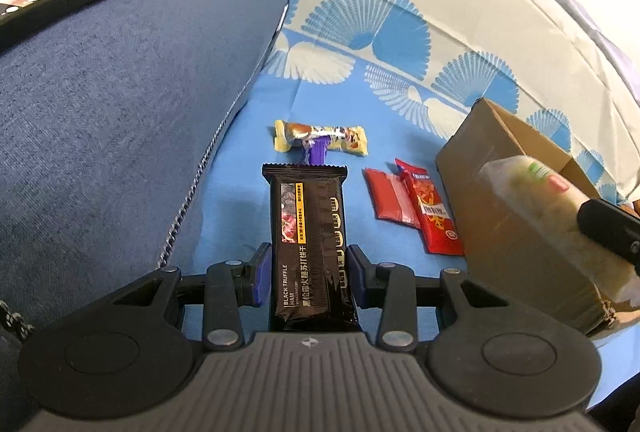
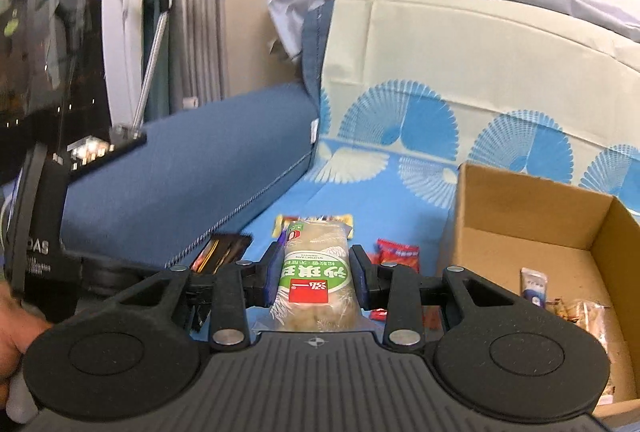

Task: Organize snacks
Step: 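Carry the white-green bar with the right gripper while the left carries the chocolate bar into the box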

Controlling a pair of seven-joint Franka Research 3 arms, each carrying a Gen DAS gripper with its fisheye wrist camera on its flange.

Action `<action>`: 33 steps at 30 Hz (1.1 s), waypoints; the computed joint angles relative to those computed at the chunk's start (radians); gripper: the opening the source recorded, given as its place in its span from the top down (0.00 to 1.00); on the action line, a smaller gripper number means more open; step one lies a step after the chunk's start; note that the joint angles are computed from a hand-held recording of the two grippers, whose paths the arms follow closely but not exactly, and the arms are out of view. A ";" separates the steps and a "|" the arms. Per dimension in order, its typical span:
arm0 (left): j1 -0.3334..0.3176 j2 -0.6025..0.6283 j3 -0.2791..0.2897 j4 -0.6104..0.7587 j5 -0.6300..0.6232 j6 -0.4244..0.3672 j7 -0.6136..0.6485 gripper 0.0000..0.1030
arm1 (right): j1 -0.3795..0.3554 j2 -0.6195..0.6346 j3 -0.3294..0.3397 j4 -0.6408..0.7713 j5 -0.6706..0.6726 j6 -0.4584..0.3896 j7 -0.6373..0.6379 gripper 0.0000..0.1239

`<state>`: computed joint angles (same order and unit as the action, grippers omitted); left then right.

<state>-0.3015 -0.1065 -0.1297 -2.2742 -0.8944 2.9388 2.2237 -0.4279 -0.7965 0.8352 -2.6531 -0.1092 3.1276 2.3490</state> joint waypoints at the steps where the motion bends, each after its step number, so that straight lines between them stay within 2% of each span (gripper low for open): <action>1: 0.002 -0.002 -0.005 0.002 0.018 -0.004 -0.019 0.58 | 0.004 -0.002 -0.010 -0.006 0.005 0.003 0.003 0.70; 5: -0.009 -0.004 -0.015 0.021 0.054 -0.011 -0.066 0.58 | 0.016 -0.010 -0.047 -0.028 0.040 0.017 0.031 0.70; 13: -0.043 0.021 -0.053 0.093 0.113 -0.002 -0.150 0.58 | -0.023 -0.088 -0.059 -0.053 0.068 -0.006 0.080 0.70; 21: -0.087 0.034 -0.083 0.140 0.083 0.003 -0.144 0.58 | -0.068 -0.188 -0.076 -0.077 0.045 -0.100 0.157 0.70; 27: -0.100 0.060 -0.111 0.184 0.110 0.000 -0.178 0.58 | -0.097 -0.241 -0.097 -0.097 -0.004 -0.191 0.248 0.70; 33: -0.108 0.098 -0.147 0.241 0.105 -0.001 -0.174 0.58 | -0.105 -0.266 -0.127 -0.115 -0.056 -0.247 0.340 0.70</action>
<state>-0.4094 -0.0085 -0.2762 -2.0328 -0.7891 2.9381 2.0494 -0.5325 -1.0626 0.7087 -2.7682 -0.1653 2.8802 2.6887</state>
